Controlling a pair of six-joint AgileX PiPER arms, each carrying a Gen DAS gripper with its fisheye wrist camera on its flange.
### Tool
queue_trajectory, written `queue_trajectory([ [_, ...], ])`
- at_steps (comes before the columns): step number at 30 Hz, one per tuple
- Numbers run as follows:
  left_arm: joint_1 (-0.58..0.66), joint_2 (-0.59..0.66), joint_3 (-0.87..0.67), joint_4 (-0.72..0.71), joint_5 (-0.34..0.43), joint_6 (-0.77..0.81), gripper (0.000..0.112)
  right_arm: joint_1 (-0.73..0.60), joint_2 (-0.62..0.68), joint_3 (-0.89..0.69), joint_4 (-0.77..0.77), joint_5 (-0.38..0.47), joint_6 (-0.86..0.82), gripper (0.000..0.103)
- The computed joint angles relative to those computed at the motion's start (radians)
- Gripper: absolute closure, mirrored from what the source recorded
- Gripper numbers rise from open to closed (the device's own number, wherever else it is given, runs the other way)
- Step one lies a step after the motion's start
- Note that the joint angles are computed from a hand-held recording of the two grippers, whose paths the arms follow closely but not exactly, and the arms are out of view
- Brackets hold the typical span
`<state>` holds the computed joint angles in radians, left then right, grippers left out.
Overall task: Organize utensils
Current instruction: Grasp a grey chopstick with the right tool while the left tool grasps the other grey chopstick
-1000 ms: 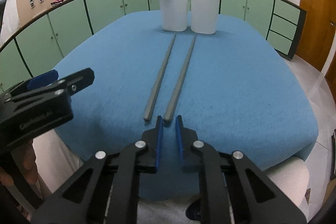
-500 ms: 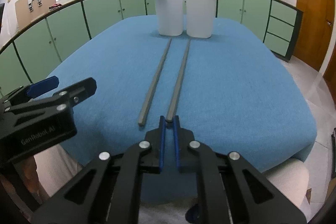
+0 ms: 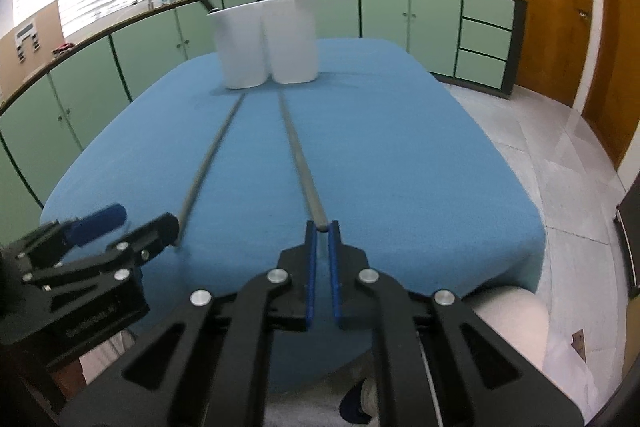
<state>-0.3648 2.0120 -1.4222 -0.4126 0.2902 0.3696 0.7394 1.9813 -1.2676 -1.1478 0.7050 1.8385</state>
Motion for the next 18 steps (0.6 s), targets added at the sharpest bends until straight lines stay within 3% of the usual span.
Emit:
queue_trajectory([
  [8,-0.056,0.024,-0.027,0.191,-0.013,-0.217,0.074,-0.017,-0.028,0.062,-0.057,-0.062,0.059,0.103],
  [11,-0.07,0.027,-0.028,0.225,-0.018,-0.25,0.077,-0.028,-0.041,0.088,-0.073,-0.106,0.087,0.103],
  [15,-0.082,0.034,-0.032,0.293,-0.031,-0.327,0.078,-0.036,-0.055,0.115,-0.107,-0.131,0.127,0.097],
  [18,-0.09,0.025,-0.005,0.375,-0.057,-0.422,0.09,-0.05,-0.052,0.121,-0.11,-0.161,0.116,0.091],
])
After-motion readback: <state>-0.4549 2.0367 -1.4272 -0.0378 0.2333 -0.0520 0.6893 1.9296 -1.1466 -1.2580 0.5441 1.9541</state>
